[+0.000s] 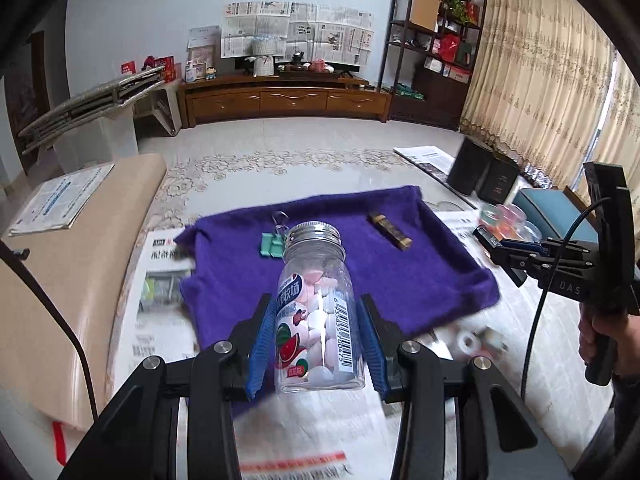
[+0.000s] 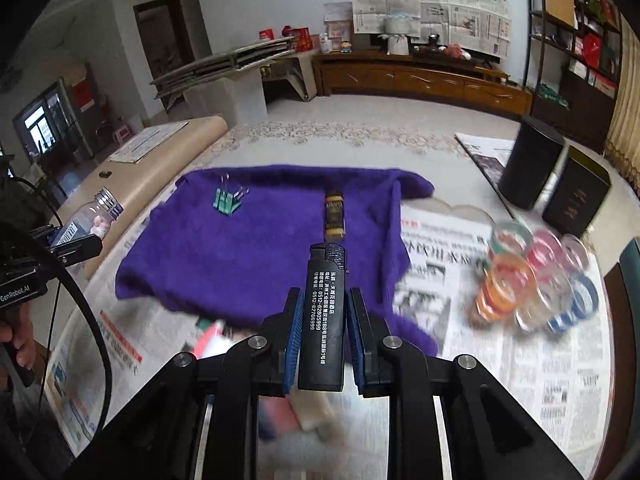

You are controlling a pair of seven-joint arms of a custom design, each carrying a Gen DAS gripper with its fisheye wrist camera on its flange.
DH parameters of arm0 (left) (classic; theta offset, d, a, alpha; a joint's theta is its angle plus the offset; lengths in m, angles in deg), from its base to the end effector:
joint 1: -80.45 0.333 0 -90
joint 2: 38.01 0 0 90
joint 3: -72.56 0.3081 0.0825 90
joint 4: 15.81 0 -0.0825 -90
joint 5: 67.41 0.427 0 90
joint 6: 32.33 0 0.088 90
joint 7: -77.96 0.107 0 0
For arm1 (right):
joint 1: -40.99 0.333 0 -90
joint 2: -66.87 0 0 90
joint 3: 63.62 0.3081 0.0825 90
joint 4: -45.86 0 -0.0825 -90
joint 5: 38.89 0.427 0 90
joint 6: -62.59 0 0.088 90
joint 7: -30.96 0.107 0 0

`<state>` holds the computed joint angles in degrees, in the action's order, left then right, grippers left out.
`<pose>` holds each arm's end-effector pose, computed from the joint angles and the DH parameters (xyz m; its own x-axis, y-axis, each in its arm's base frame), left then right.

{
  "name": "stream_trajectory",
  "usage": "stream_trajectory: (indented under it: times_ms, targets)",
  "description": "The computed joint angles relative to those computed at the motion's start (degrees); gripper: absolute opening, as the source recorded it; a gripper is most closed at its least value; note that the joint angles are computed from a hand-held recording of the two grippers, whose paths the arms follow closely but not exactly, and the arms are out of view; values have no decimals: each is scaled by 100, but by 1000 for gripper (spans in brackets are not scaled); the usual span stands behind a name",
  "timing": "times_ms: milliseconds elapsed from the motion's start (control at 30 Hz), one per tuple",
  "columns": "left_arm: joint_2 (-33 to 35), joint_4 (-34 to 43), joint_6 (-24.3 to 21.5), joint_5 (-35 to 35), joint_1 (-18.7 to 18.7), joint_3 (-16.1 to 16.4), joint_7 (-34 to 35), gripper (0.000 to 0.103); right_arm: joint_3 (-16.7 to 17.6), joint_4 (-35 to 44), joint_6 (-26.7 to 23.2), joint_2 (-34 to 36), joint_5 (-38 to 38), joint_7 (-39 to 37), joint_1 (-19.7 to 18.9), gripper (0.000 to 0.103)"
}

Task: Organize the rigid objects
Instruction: 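Carry the pill bottle with the left tool while the right tool carries the black case onto the towel, then open both tools to release the items on the towel and withdraw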

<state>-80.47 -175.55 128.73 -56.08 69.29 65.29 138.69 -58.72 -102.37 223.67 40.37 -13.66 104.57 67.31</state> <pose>0.3849 -0.1368 0.4734 -0.0128 -0.9954 0.0954 -0.7151 -0.0576 -0.6966 0.4178 0.2297 0.4603 0.4956 -0.8550 -0.1530 -0.7087 -0.2961 -0.6404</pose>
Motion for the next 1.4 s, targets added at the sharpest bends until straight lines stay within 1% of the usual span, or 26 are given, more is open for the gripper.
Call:
stream_trajectory:
  times_ms: [133, 233, 300, 367, 433, 533, 600, 633, 733, 867, 967, 1033, 1100, 1333, 1400]
  targets:
    - [551, 270, 294, -91, 15, 237, 177, 39, 23, 473, 61, 574, -32, 9, -29, 22]
    - [964, 465, 447, -203, 43, 345, 289, 39, 26, 832, 32, 988, -4, -45, -32, 22]
    - [1206, 567, 497, -252, 92, 347, 335, 39, 92, 1061, 25, 1269, -73, 2, -88, 22]
    - [1432, 653, 521, -278, 158, 327, 350, 39, 219, 1271, 5, 1556, -387, 259, -244, 22]
    - [1673, 742, 535, -343, 176, 351, 400, 39, 327, 1454, -17, 1828, -825, 674, -411, 22]
    - [1933, 802, 545, -442, 174, 379, 519, 39, 375, 1666, -97, 2128, -1416, 1210, -534, 22]
    - [2054, 807, 561, -448, 234, 325, 524, 39, 371, 1729, -135, 2254, -1782, 1463, -558, 22]
    - [2086, 805, 563, -462, 241, 321, 549, 39, 373, 1764, -176, 2312, -2049, 1670, -578, 22]
    - [2213, 803, 617, -549, 199, 352, 673, 39, 326, 1820, -275, 2415, -2346, 1910, -560, 22]
    - [2348, 904, 529, -353, 363, 148, 627, 39, 287, 1871, -397, 2514, -2537, 1993, -510, 22]
    - [2433, 973, 417, -348, 339, 155, 710, 39, 276, 1845, -356, 2514, -2735, 2081, -485, 22]
    - [2479, 1016, 332, -168, 456, 31, 620, 39, 273, 1832, -362, 2512, -2806, 2078, -469, 22]
    - [2515, 1051, 277, -83, 481, 10, 627, 39, 275, 1802, -325, 2501, -2989, 2111, -463, 22]
    - [2540, 1141, 74, 116, 524, -52, 616, 40, 254, 1892, -437, 2548, -2821, 1779, -442, 22]
    - [2536, 1144, 55, 166, 540, -66, 578, 40, 243, 1879, -434, 2532, -2624, 1588, -436, 22]
